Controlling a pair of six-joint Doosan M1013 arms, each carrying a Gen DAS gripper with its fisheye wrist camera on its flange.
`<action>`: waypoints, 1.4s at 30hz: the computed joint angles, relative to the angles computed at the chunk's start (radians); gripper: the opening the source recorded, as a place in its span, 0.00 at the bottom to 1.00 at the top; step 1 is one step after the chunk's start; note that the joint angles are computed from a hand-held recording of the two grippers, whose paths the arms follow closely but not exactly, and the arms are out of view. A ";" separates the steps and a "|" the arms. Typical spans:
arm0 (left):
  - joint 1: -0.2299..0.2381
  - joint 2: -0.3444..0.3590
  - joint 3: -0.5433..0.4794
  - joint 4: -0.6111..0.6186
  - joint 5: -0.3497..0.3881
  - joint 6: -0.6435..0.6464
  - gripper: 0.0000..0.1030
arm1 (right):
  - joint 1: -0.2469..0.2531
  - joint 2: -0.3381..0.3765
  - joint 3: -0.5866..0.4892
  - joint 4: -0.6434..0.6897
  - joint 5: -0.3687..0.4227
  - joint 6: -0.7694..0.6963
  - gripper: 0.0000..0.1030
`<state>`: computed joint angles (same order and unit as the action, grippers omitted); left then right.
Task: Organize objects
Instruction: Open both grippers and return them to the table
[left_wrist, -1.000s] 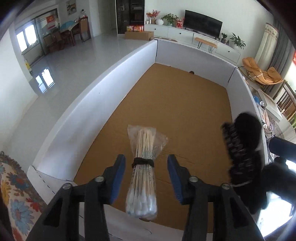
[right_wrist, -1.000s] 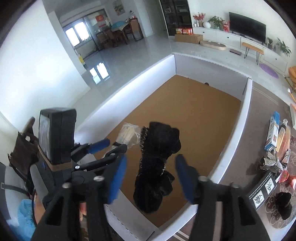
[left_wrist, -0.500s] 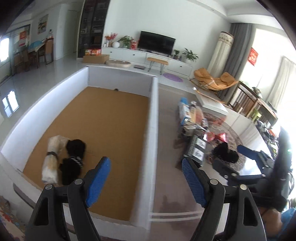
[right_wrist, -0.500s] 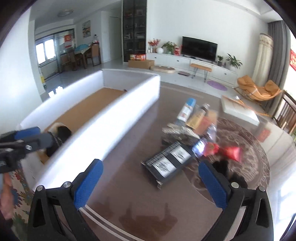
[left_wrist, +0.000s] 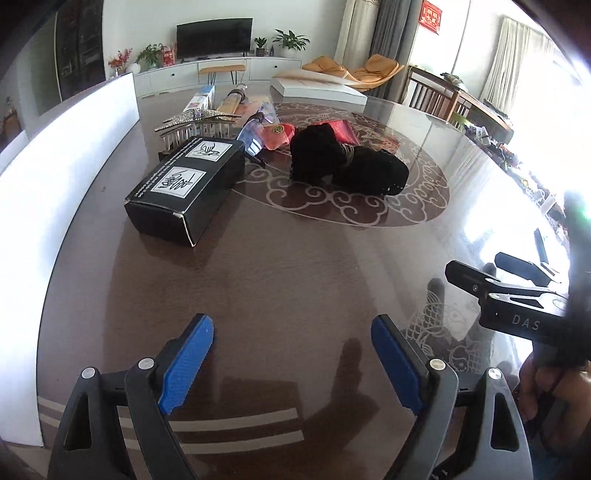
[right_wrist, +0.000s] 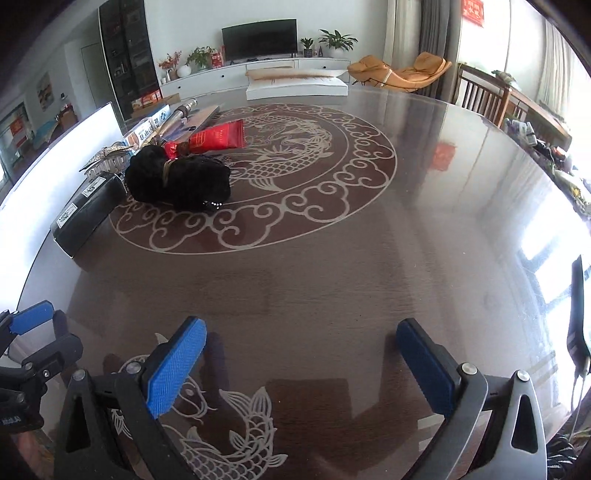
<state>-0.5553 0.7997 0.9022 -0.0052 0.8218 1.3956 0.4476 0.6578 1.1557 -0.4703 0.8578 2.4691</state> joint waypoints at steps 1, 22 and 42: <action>-0.001 0.011 -0.018 0.019 0.010 -0.010 0.85 | 0.001 0.005 -0.010 -0.002 0.009 -0.003 1.00; -0.023 0.071 -0.122 0.157 0.108 -0.097 1.00 | 0.005 0.027 -0.037 -0.045 0.020 0.004 1.00; -0.014 0.043 -0.089 0.093 0.150 -0.009 1.00 | 0.005 0.027 -0.036 -0.047 0.020 0.006 1.00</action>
